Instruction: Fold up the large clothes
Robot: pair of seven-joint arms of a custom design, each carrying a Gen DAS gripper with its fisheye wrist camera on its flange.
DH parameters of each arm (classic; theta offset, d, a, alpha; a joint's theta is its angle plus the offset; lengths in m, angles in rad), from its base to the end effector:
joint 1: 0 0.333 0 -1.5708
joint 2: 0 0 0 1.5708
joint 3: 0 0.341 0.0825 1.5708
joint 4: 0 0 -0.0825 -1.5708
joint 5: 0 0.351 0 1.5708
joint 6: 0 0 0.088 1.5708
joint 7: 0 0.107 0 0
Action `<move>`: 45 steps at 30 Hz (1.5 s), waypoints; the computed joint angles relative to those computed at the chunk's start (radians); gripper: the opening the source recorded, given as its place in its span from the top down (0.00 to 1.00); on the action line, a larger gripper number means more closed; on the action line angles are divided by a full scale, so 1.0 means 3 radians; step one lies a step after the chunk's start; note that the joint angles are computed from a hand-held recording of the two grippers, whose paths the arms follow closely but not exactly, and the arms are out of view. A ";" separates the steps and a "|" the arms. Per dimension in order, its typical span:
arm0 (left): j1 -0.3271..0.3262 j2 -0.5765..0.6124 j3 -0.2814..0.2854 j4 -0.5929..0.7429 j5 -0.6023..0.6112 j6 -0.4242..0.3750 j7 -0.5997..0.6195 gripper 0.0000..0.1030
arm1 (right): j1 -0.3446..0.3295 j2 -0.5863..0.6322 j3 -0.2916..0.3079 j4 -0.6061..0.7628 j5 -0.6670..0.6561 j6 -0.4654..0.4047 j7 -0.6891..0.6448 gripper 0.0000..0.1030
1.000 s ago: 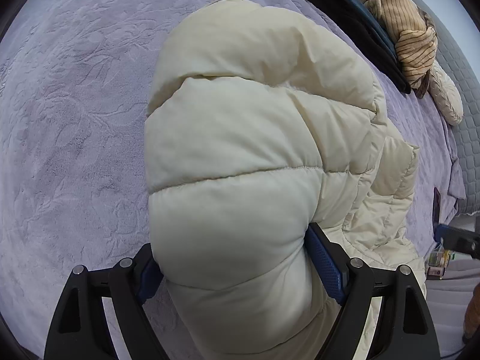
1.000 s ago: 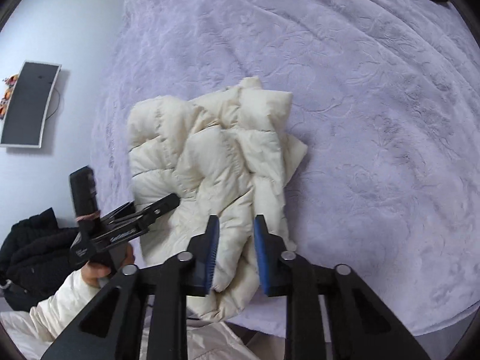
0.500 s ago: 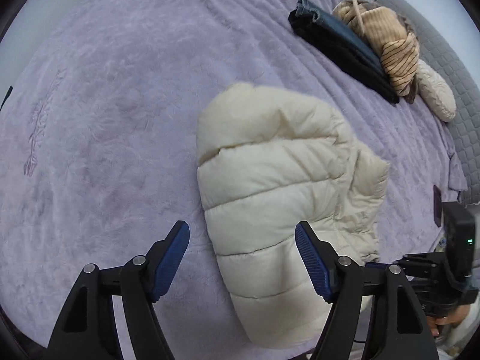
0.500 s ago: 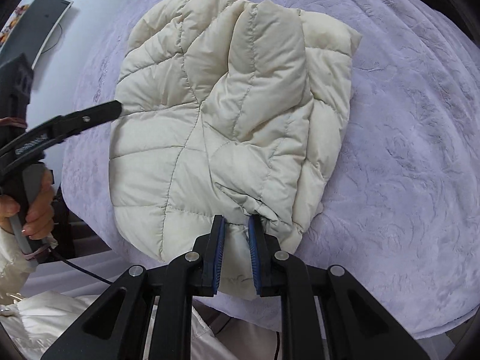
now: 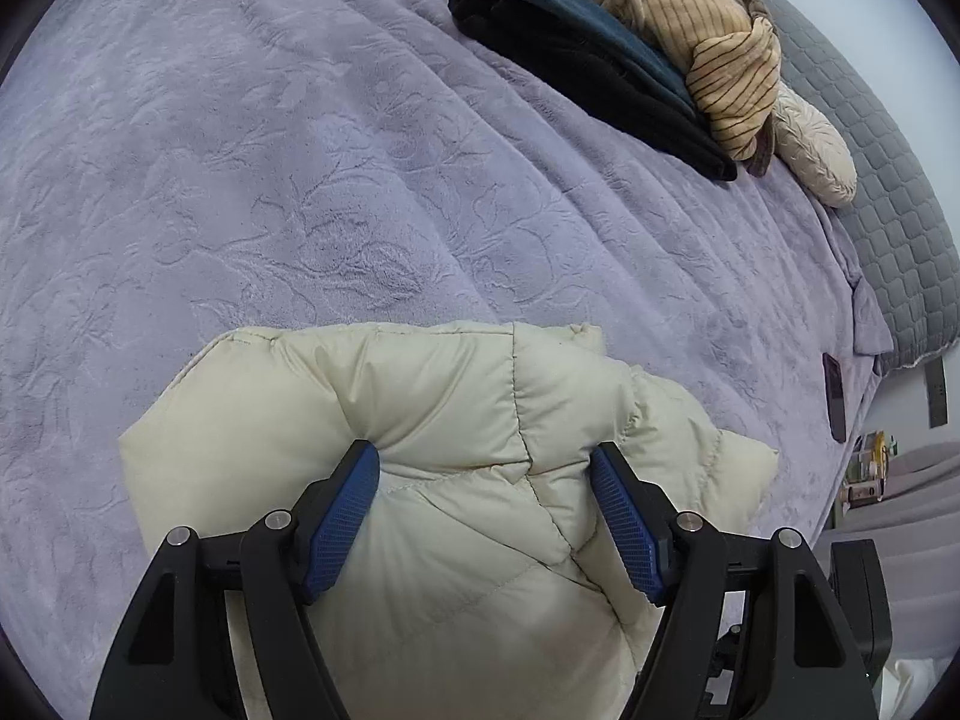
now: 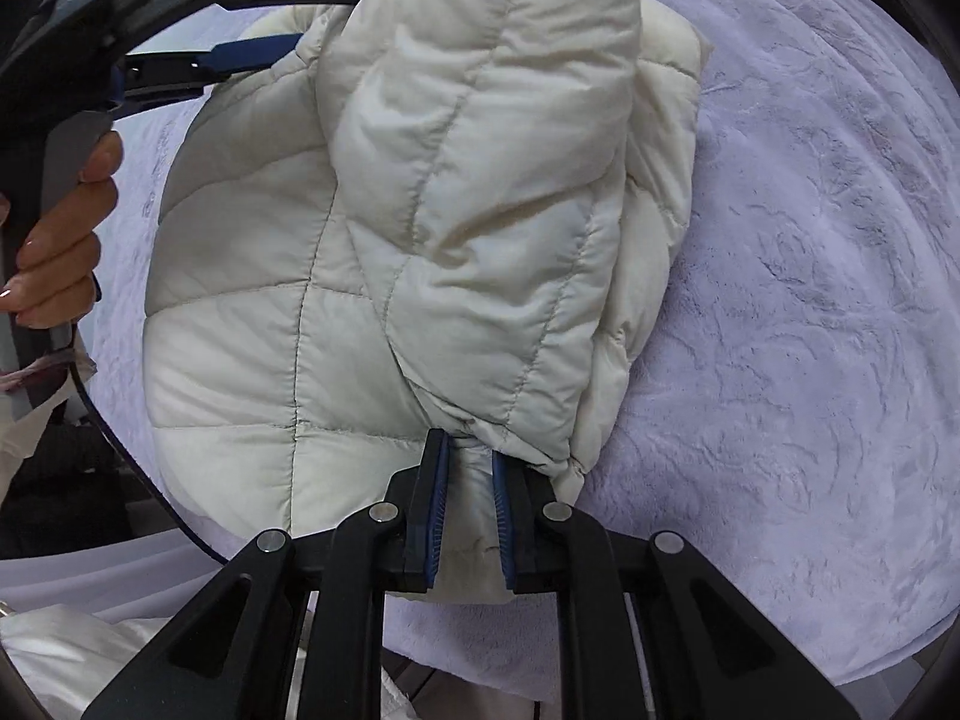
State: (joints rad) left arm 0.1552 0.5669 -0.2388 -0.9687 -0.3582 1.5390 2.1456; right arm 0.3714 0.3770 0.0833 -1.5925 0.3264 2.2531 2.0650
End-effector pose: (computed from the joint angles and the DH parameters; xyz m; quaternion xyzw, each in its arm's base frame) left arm 0.6845 -0.0392 0.5832 0.4375 -0.8665 0.2125 0.1124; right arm 0.6041 0.2957 0.4837 -0.6113 0.7637 0.1039 0.1796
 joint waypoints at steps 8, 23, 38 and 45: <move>-0.0061 -0.0137 0.0019 -0.0505 0.0051 0.0380 0.0122 0.27 | -0.0066 0.0081 0.0033 -0.0122 0.0177 0.0216 -0.0166 0.87; -0.0027 -0.0230 0.0029 -0.0748 -0.0037 0.0560 0.0240 0.27 | -0.0007 0.0164 -0.0011 0.0082 0.0060 0.0070 -0.0018 0.87; 0.0120 -0.0425 0.0097 -0.0552 -0.0078 0.0355 0.0178 0.27 | 0.0066 0.0293 -0.0084 0.0611 -0.0178 -0.0439 0.0555 0.83; 0.0297 -0.0858 0.0306 -0.0884 -0.0056 0.0450 0.0293 0.27 | 0.0041 0.0338 -0.0098 0.0861 -0.0215 -0.0632 0.0799 0.82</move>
